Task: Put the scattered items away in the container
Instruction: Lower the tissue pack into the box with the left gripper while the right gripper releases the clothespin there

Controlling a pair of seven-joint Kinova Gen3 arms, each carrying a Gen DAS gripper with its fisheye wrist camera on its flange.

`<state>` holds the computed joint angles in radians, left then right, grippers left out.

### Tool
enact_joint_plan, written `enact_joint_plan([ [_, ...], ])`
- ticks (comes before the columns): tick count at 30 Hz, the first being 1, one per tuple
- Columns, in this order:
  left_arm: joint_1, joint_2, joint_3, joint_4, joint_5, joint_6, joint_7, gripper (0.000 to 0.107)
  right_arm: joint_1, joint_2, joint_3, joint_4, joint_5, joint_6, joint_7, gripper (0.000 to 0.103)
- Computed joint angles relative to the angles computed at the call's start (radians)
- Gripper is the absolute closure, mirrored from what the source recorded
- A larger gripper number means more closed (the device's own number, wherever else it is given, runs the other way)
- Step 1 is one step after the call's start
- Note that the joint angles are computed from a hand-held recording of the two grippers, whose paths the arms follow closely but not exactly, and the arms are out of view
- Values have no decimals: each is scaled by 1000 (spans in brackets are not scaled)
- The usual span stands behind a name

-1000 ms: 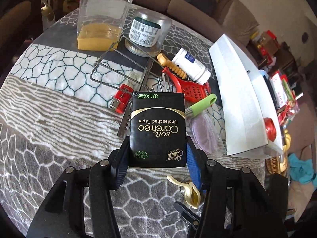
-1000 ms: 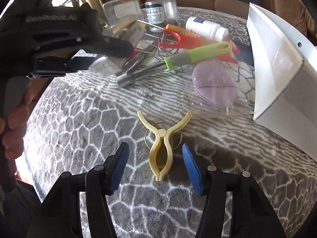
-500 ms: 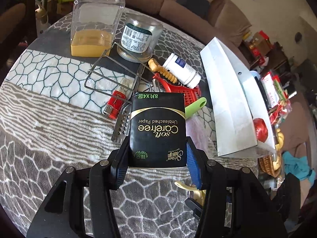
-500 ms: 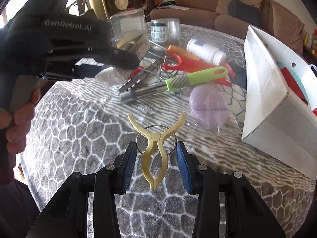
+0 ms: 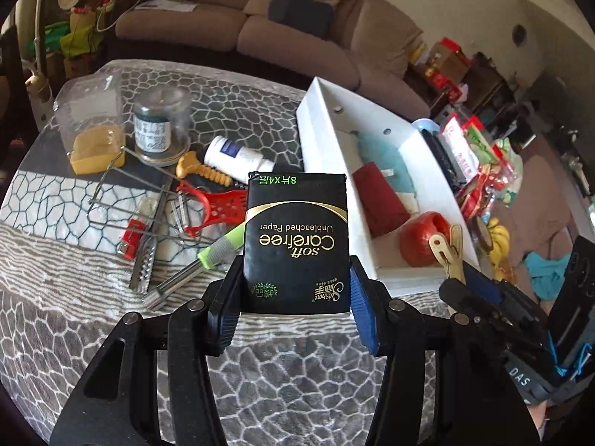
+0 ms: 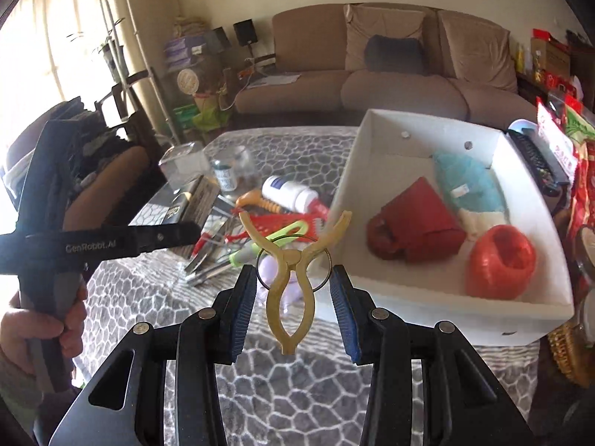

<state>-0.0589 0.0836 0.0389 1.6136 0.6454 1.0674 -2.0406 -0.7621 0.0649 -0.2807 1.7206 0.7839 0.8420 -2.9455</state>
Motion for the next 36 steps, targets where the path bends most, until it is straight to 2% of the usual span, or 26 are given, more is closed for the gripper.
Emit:
enact_joint_plan([
  [3, 67, 26, 45, -63, -42, -3, 91, 59, 68, -61, 32, 38, -45, -34, 33, 61],
  [6, 136, 76, 82, -123, -86, -7, 188, 59, 146, -76, 48, 48, -102, -57, 104, 61],
  [13, 312, 215, 118, -228, -302, -75, 426, 59, 271, -51, 84, 109, -219, -186, 201, 61],
  [19, 341, 269, 128, -240, -375, -92, 467, 59, 321, -34, 117, 179, -275, -315, 216, 60],
  [24, 331, 250, 136, -203, -370, -119, 458, 58, 323, -16, 119, 180, -318, -314, 301, 60],
  [26, 319, 248, 143, -201, -348, -120, 452, 50, 327, -8, 123, 179, -354, -313, 342, 59],
  [27, 319, 246, 142, -200, -346, -121, 454, 48, 325, -7, 126, 182, -357, -314, 343, 59],
  [30, 321, 248, 141, -210, -350, -114, 461, 48, 320, -21, 135, 208, -339, -335, 295, 46],
  [33, 310, 238, 143, -210, -336, -106, 453, 48, 333, -43, 135, 229, -352, -361, 275, 45],
  [36, 295, 219, 141, -205, -323, -97, 439, 48, 338, -58, 121, 223, -334, -338, 250, 45],
])
